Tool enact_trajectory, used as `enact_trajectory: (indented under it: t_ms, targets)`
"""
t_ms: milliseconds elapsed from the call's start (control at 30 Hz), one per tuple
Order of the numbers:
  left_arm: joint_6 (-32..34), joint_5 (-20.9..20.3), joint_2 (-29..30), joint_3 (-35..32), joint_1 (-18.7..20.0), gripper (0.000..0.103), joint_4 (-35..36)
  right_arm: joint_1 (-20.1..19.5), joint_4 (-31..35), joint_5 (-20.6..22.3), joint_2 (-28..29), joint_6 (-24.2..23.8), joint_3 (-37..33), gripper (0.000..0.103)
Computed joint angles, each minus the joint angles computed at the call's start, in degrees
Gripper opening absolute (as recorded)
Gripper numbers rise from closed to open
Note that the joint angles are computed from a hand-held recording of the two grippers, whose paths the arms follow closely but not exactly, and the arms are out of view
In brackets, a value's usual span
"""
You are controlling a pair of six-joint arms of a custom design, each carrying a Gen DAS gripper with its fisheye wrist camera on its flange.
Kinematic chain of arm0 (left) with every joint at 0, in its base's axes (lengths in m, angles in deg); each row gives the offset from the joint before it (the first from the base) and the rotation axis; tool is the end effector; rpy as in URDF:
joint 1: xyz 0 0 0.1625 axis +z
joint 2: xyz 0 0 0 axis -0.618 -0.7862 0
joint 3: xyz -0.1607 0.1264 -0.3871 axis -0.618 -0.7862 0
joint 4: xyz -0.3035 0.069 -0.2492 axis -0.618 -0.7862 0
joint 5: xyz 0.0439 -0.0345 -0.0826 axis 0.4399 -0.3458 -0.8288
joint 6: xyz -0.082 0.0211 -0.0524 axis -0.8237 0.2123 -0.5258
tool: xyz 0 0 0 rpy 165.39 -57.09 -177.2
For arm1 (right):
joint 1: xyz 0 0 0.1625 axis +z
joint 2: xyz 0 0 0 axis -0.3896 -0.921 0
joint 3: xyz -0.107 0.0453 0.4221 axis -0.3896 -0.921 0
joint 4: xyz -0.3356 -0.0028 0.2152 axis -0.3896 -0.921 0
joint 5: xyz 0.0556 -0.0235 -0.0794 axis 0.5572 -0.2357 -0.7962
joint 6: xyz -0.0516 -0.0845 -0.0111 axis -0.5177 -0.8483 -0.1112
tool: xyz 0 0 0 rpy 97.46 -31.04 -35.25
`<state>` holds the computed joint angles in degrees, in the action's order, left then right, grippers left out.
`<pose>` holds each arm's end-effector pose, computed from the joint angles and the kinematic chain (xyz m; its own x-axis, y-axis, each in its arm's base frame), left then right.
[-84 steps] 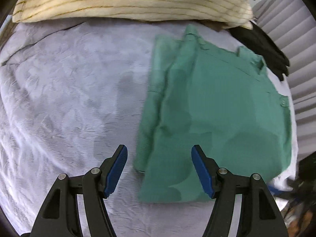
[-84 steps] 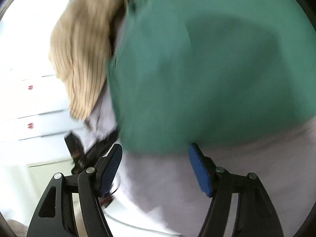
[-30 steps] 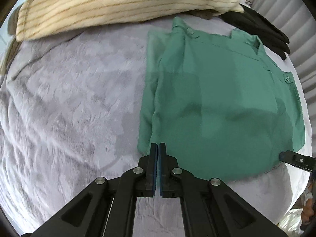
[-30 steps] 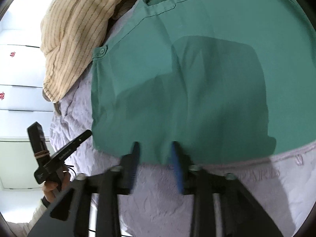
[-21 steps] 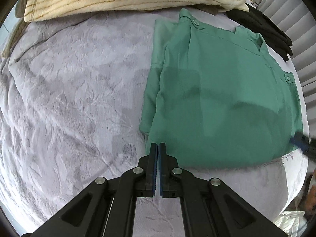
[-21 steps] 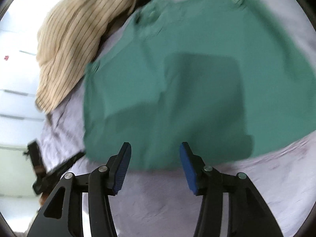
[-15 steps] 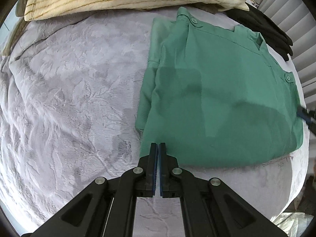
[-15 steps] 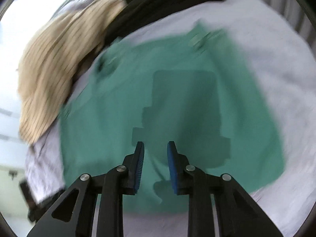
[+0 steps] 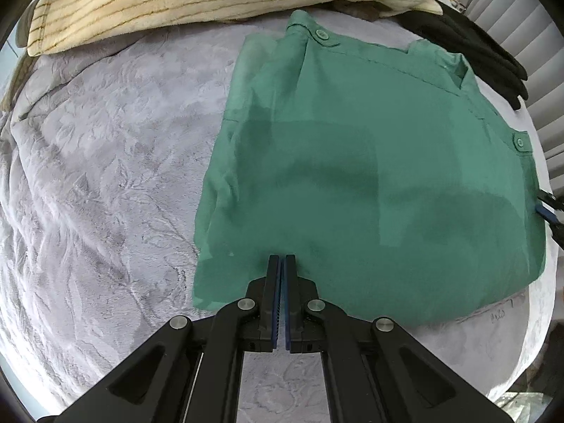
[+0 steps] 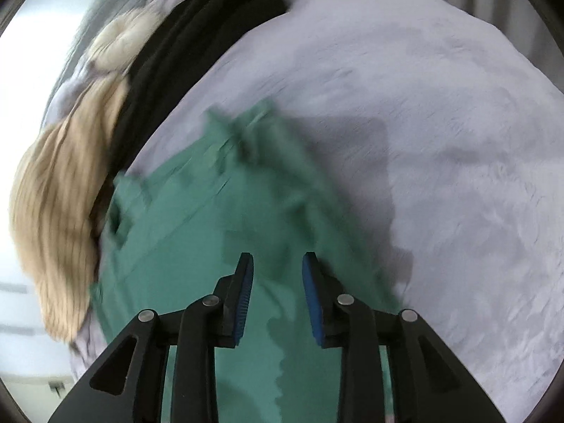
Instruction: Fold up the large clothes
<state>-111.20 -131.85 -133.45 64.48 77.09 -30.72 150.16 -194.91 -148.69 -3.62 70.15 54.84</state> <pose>-0.2981 -0.4723 0.6291 -0.7801 0.1925 -0.5953 0.2373 0.9714 0.0032 0.3886 -0.4137 0.4502 -0.8066 0.5890 0.0496 0.3473 0.5403 -0.7665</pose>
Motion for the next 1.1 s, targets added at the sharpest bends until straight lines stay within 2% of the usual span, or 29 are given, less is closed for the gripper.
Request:
enact_trajectory:
  t_ms: [33,100,333,433,567,667,1100]
  targets:
    - [-0.4,-0.1,0.1,0.1,0.1,0.002,0.0,0.9,-0.5,0.9,0.8,-1.3,-0.3,0.037]
    - [-0.7,-0.2,0.1,0.8,0.0,0.002,-0.8,2.1,-1.7,2.0,2.3,-3.2,-0.6,0.057]
    - [-0.6,-0.3,-1.3,2.6,0.1,0.002,-3.4,5.7,-1.6,5.9,9.0,-7.5,-3.4,0.059]
    - [-1.3,-0.8,-2.1,3.3,0.4,0.002,-4.1,6.5,-3.5,9.0,11.2,-8.3,-3.7,0.073]
    - [-2.1,-1.2,-3.3,3.8,0.7,0.002,-4.5,6.9,-5.3,13.1,14.0,-8.8,-4.5,0.075]
    - [-2.5,-1.4,-4.0,4.1,1.0,0.002,-5.1,7.1,-5.8,15.0,15.6,-9.2,-5.0,0.08]
    - [-1.3,-0.9,-8.8,5.8,2.7,0.002,-10.7,6.8,-9.6,21.6,22.3,-9.3,-7.8,0.081]
